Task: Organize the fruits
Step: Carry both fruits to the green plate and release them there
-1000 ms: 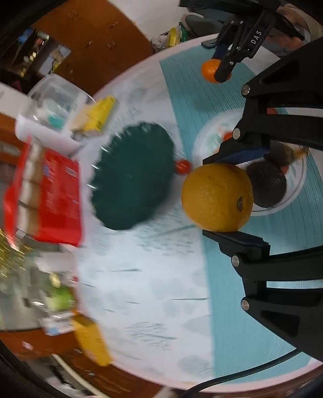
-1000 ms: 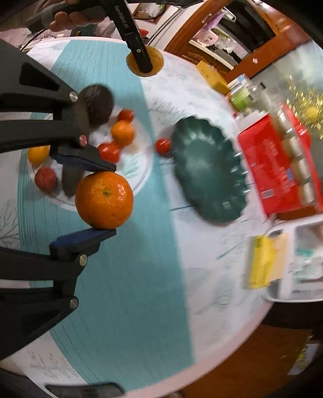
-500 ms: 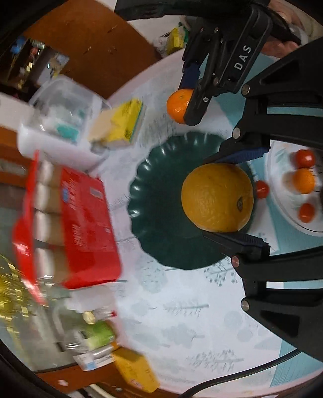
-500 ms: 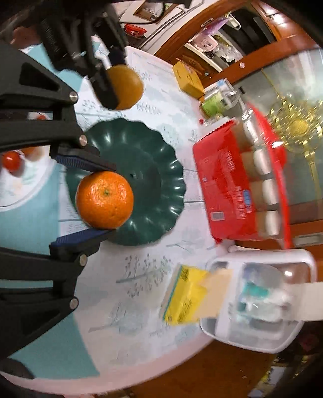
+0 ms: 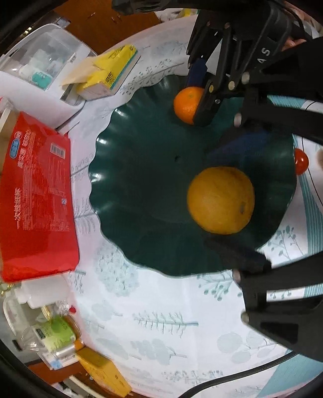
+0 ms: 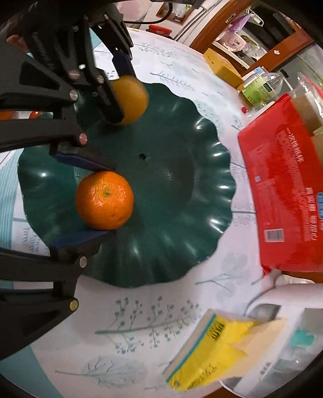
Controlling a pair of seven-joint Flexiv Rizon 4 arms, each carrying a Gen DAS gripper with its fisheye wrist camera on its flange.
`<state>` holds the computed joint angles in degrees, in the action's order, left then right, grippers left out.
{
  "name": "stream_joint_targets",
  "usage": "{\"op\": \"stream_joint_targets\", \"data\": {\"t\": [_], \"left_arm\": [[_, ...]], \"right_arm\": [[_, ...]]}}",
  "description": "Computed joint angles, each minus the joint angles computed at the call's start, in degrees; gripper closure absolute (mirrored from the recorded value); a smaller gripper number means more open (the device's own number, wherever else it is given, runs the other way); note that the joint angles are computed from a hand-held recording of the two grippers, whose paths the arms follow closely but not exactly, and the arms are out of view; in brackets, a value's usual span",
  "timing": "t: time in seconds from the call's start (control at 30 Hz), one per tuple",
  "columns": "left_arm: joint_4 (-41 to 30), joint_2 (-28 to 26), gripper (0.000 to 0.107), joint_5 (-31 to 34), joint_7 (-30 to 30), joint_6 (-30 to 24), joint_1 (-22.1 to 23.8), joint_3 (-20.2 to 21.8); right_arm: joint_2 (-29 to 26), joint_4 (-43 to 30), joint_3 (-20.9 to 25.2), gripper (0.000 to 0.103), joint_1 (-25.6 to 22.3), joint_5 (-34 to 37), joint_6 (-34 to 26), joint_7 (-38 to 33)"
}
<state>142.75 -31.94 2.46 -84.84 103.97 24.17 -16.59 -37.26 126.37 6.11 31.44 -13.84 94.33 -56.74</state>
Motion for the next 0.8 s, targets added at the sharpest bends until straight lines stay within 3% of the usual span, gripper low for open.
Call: {"op": "stream_joint_targets", "data": {"t": [0.07, 0.23, 0.37, 0.57, 0.63, 0.73, 0.8], "left_arm": [[0.49, 0.19, 0.018, 0.34, -0.46, 1.01, 1.07, -0.66], [1.81, 2.78, 0.016, 1.08, -1.62, -0.36, 4.24, -3.09], [3.19, 5.75, 0.013, 0.81, -2.10, 0.41, 1.91, -0.73], [6.53, 9.35, 0.008, 3.72, -4.37, 2.31, 7.78, -5.13], [7.45, 10.80, 0.008, 4.15, -5.36, 3.13, 7.04, -3.88], [8.32, 13.54, 0.008, 2.86, -6.41, 3.08, 1.36, 1.83], [9.37, 15.64, 0.008, 3.73, -7.24, 1.19, 4.04, -0.42]], "right_arm": [[-0.45, -0.45, 0.89, 0.055, -1.17, 0.02, -0.02, -0.28], [0.10, -0.55, 3.40, 0.049, -3.95, 0.04, 0.11, -1.33], [1.73, 0.23, 4.01, 0.048, -4.51, 0.06, 0.77, -2.09], [4.25, 1.81, 1.69, 0.048, -1.73, 0.63, 1.99, -1.69], [5.00, 2.65, 0.48, 0.048, -0.40, 0.89, 2.40, -1.42], [6.46, 4.23, -1.50, 0.048, 1.95, 1.31, 2.78, -0.87], [7.66, 5.67, -2.74, 0.048, 3.47, 1.65, 3.25, -0.61]]}}
